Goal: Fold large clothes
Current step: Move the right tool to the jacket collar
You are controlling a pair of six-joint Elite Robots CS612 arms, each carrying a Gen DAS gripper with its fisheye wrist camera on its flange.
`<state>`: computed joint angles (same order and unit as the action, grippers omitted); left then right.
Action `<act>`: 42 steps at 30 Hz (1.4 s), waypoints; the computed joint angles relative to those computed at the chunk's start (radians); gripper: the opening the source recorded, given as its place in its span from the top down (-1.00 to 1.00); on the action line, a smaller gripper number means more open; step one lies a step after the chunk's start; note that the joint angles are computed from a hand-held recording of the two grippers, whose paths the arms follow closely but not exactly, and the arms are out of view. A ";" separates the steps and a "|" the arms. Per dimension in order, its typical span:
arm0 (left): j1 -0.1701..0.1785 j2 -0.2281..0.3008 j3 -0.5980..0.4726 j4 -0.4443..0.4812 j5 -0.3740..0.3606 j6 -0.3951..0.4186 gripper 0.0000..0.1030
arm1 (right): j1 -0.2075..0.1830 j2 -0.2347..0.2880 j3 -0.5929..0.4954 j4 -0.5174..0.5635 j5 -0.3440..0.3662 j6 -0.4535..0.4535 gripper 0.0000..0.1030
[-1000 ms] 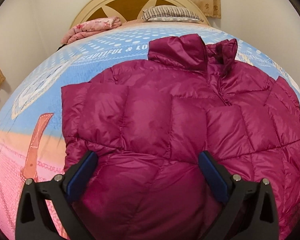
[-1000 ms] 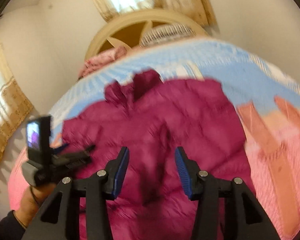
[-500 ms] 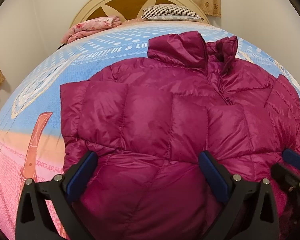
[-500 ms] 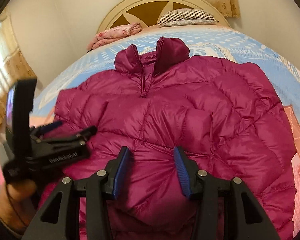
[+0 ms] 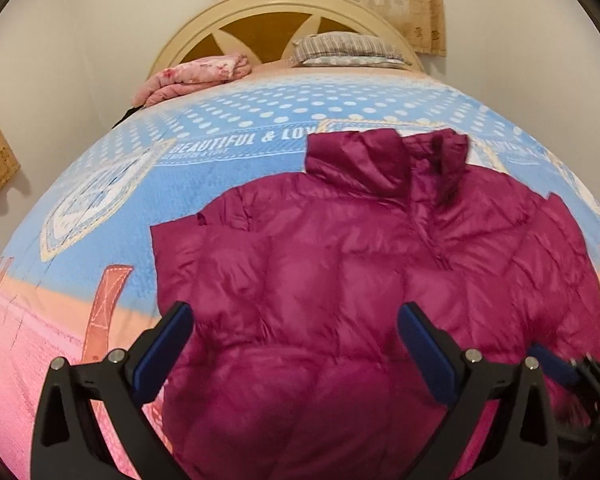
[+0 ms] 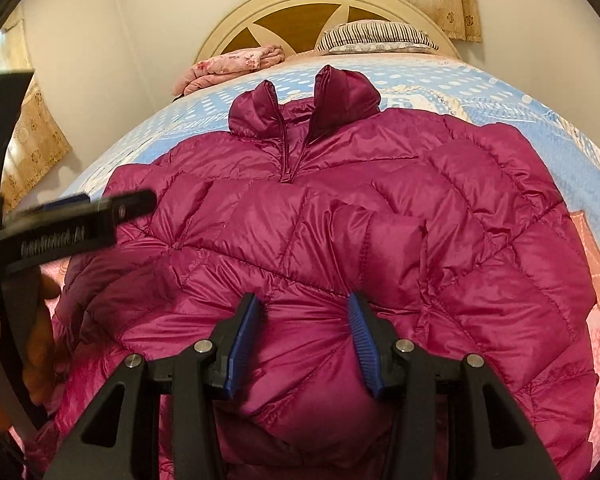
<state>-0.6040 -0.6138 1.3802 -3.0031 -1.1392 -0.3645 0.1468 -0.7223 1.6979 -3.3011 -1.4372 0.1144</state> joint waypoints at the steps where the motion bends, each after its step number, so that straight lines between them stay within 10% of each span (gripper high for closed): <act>1: 0.003 0.005 -0.009 0.017 -0.005 -0.009 -1.00 | -0.001 0.000 0.000 -0.001 0.002 0.001 0.08; 26: 0.034 0.049 -0.034 0.063 -0.090 -0.088 -1.00 | -0.052 -0.055 -0.022 0.127 0.161 0.061 -0.02; 42: 0.031 0.045 -0.024 0.051 -0.091 -0.097 -1.00 | -0.007 0.160 -0.628 0.612 -0.126 0.042 -0.24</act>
<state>-0.5732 -0.5689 1.3563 -2.9521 -1.2300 -0.4615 0.1393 -0.5618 1.0694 -2.6890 -1.5636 0.1563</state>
